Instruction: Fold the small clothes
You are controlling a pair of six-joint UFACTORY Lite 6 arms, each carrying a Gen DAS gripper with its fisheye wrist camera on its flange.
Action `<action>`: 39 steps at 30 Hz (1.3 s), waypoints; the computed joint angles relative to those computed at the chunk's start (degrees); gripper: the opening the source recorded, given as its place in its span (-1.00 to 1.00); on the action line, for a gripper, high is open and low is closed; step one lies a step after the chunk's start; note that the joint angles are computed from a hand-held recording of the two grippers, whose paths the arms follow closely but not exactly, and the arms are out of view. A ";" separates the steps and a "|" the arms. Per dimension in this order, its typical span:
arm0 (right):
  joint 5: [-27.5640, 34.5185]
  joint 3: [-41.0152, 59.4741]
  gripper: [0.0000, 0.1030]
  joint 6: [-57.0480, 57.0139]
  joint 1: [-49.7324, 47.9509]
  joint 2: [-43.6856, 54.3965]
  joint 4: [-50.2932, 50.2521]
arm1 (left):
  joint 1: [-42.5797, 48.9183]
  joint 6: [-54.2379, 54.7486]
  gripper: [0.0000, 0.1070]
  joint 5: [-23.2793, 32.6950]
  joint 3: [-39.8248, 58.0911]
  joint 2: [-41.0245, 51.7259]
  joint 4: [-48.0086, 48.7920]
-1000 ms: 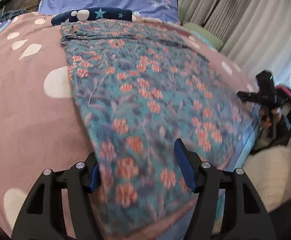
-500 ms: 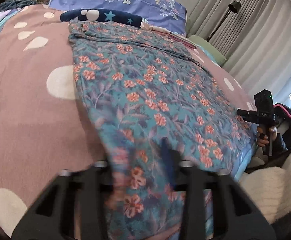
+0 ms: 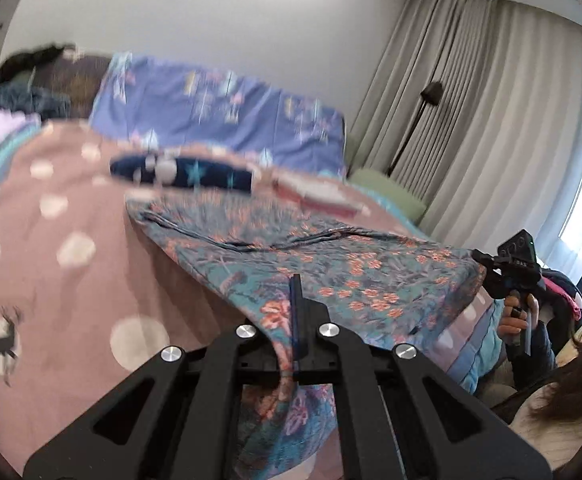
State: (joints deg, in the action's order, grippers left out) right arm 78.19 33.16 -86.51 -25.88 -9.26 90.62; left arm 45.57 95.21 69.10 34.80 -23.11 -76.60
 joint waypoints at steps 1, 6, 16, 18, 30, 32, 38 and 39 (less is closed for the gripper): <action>2.54 -1.06 -0.95 0.76 -2.84 -3.43 -1.43 | 2.91 -0.56 -0.96 3.37 -0.33 -2.21 0.44; 17.30 -4.95 -0.95 -0.14 -24.12 -15.69 -10.59 | 18.95 -1.53 -0.94 21.19 -3.63 -13.15 4.29; -9.43 4.35 -0.94 -1.11 -2.90 5.57 -0.48 | -9.60 -1.79 -0.94 -8.54 0.20 3.15 -1.65; -14.78 13.37 -0.94 0.07 2.91 14.67 3.25 | -14.16 -1.56 -0.94 -13.39 7.32 12.10 -4.19; -34.32 59.46 -0.84 22.03 18.39 56.38 -4.76 | -27.78 -21.04 -0.88 -32.42 51.51 63.59 2.86; -32.81 56.33 -0.76 18.88 17.56 55.22 -3.34 | -26.26 -16.70 -0.77 -29.77 49.18 63.30 -1.76; -31.98 43.87 -0.75 11.26 15.98 45.07 -4.71 | -22.66 -9.84 -0.58 -25.48 37.79 53.58 -3.55; -32.58 42.26 -0.76 10.59 16.04 43.37 -5.22 | -22.88 -9.33 -0.58 -25.86 36.86 52.94 -3.12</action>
